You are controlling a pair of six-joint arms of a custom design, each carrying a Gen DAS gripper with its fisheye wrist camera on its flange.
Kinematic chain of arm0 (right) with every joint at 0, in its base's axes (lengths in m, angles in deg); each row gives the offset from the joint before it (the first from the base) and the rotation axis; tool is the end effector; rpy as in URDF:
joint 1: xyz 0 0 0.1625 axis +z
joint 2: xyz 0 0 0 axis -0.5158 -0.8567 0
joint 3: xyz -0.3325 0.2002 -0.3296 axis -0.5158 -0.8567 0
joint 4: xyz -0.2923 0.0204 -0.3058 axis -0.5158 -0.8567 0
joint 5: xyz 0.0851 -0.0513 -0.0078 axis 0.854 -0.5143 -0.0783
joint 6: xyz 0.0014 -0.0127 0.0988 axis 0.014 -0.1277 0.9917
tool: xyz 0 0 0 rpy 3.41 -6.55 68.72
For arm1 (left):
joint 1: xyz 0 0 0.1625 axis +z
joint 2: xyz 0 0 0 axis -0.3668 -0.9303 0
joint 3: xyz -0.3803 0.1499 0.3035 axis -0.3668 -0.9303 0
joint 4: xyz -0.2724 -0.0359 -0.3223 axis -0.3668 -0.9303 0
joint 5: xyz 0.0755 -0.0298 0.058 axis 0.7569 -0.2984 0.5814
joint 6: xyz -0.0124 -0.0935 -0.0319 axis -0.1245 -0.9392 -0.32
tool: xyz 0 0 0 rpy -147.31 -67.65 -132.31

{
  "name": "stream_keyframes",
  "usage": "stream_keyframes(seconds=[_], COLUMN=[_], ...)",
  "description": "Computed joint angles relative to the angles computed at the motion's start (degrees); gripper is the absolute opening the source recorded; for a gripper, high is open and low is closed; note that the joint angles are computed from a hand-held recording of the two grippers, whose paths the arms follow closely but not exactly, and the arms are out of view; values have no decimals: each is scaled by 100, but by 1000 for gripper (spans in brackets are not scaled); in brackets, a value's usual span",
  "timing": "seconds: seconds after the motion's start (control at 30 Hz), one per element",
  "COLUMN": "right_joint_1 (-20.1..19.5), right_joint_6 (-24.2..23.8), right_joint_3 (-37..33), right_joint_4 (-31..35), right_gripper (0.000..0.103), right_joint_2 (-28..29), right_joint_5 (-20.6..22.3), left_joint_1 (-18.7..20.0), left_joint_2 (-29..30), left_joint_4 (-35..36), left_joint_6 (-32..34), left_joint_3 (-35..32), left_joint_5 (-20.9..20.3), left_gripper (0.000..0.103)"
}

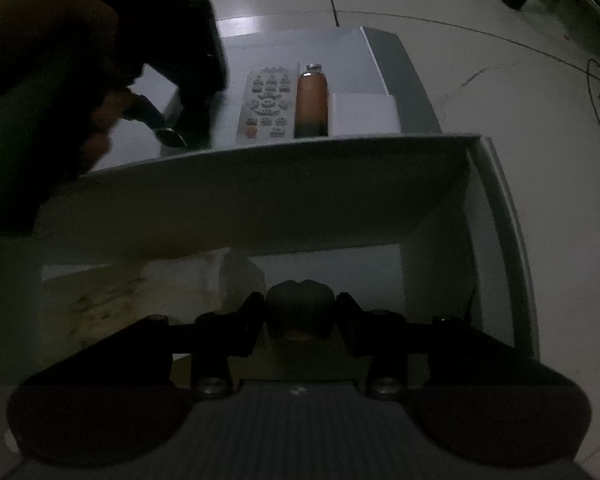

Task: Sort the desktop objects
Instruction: 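Lower the figurine into the box and open the right gripper while the left gripper grasps the black cylinder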

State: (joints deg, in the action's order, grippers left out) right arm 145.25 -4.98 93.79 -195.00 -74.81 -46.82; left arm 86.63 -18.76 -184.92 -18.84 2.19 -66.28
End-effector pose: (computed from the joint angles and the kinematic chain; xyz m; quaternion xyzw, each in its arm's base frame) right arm 0.3356 -0.5809 0.0023 0.1529 -0.9242 0.0929 0.3373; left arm -0.1042 -0.7143 0.2507 -0.1045 0.9059 -0.1313 0.3889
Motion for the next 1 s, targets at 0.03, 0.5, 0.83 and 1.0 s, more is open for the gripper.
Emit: stream_keyframes(seconds=[0.03, 0.5, 0.83, 1.0], right_joint_1=[-2, -16, 61, 149], right_joint_6=[-5, 42, 36, -128], right_joint_3=[-3, 0, -24, 18], right_joint_4=[3, 131, 118, -61], right_gripper=[43, 58, 67, 74], right_joint_2=[4, 16, -117, -310], right_joint_5=[-8, 35, 246, 391], left_joint_1=[0, -86, -91, -236], left_joint_2=[-46, -262, -369, -478], left_joint_4=[-49, -462, -371, -404], left_joint_6=[22, 142, 302, 258], left_joint_3=[41, 282, 79, 197], left_joint_5=[3, -67, 23, 55], left_gripper=[28, 26, 26, 25])
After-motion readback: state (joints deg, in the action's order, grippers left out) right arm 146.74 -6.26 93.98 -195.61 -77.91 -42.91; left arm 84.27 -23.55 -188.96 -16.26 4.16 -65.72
